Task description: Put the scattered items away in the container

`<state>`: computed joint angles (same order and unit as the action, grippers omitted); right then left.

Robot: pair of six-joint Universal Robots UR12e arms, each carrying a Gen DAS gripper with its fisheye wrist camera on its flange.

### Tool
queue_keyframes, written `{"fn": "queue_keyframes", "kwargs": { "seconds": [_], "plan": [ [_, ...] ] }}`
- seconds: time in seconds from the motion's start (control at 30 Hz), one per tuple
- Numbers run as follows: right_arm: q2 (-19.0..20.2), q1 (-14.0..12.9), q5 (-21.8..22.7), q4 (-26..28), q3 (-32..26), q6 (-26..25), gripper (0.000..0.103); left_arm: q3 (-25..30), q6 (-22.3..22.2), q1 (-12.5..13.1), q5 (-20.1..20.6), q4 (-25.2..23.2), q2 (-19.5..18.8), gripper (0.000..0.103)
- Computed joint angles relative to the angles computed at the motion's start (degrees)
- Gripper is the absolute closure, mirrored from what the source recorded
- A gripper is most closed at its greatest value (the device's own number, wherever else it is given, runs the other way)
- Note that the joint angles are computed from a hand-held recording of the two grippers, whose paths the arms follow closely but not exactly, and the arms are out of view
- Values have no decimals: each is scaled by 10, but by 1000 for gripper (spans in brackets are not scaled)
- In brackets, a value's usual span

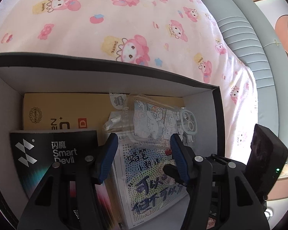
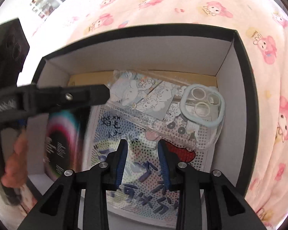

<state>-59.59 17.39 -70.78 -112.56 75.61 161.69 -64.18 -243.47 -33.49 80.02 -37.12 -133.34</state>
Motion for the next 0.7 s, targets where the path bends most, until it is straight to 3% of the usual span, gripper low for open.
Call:
{"fn": "queue_keyframes", "kwargs": {
  "seconds": [0.2,0.27,0.37,0.47,0.57,0.7],
  "plan": [
    [-7,-2,-5,-40,16,28,75,6,18,-3,13,26,-6,46],
    [-4,-5,10,-44,14,40,75,12,26,-2,-6,40,-12,46],
    [2,3,-17,-77,11,36,75,21,30,-1,-19,46,-19,46],
    [6,0,-2,-49,0,41,75,17,26,-3,9,42,-14,46],
    [-5,-5,10,-55,13,42,75,0,8,-2,17,53,-5,46],
    [-19,-5,2,-69,30,46,74,23,15,0,13,45,-21,46]
  ]
}}
